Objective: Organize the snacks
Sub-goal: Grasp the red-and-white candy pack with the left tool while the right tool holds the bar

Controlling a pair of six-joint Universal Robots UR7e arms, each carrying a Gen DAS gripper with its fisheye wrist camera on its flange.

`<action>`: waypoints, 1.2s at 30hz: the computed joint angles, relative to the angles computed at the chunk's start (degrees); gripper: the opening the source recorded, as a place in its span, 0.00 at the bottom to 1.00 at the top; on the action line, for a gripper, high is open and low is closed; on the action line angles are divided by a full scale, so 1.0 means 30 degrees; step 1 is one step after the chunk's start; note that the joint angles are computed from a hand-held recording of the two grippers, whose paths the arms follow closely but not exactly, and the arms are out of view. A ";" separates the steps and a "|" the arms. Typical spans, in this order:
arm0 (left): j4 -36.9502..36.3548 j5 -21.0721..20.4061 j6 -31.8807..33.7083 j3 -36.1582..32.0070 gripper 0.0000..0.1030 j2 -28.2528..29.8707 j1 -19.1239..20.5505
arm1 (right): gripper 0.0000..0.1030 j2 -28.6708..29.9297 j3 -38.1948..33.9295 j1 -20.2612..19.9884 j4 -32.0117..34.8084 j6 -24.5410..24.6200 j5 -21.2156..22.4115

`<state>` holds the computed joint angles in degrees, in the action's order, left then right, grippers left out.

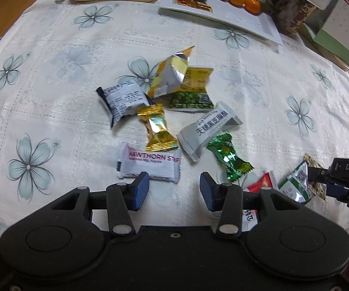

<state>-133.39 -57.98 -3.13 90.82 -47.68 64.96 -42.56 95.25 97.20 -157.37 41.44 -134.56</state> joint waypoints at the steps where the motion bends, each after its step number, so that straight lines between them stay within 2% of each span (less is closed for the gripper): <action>1: -0.0067 -0.0152 0.0252 0.0140 0.51 -0.0027 -0.0061 | 0.41 -0.0063 0.0086 0.0002 -0.0209 -0.0068 0.0082; 5: -0.0500 -0.0477 0.1213 0.0738 0.51 -0.0156 -0.0311 | 0.40 -0.0410 0.0484 0.0040 -0.1194 -0.0316 0.0356; 12: -0.0861 -0.2017 0.3480 0.1580 0.51 -0.0420 -0.0672 | 0.40 -0.1056 0.1084 0.0007 -0.2135 -0.0305 0.0779; 16: -0.2383 -0.1296 0.5382 0.2680 0.51 -0.0425 -0.1183 | 0.41 -0.1335 0.1426 -0.0111 -0.1939 0.0020 0.0978; 20: -0.2810 -0.1407 0.6270 0.3070 0.52 -0.0327 -0.1349 | 0.41 -0.1446 0.1603 -0.0139 -0.1974 0.0128 0.1362; 23: -0.3538 -0.0674 0.7200 0.3424 0.52 -0.0076 -0.1607 | 0.41 -0.1478 0.1642 -0.0041 -0.2240 -0.0039 0.1493; 30: -0.4920 -0.0360 0.7869 0.3754 0.57 0.0188 -0.1739 | 0.41 -0.1702 0.1867 -0.0028 -0.2442 -0.0161 0.2003; 36: -0.3487 -0.0614 0.8890 0.3400 0.56 0.0208 -0.1656 | 0.41 -0.1933 0.2115 -0.0101 -0.2584 -0.0053 0.2267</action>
<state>-143.85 -59.82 23.54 101.02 -47.06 59.99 -48.36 101.59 96.90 -165.13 41.28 -127.76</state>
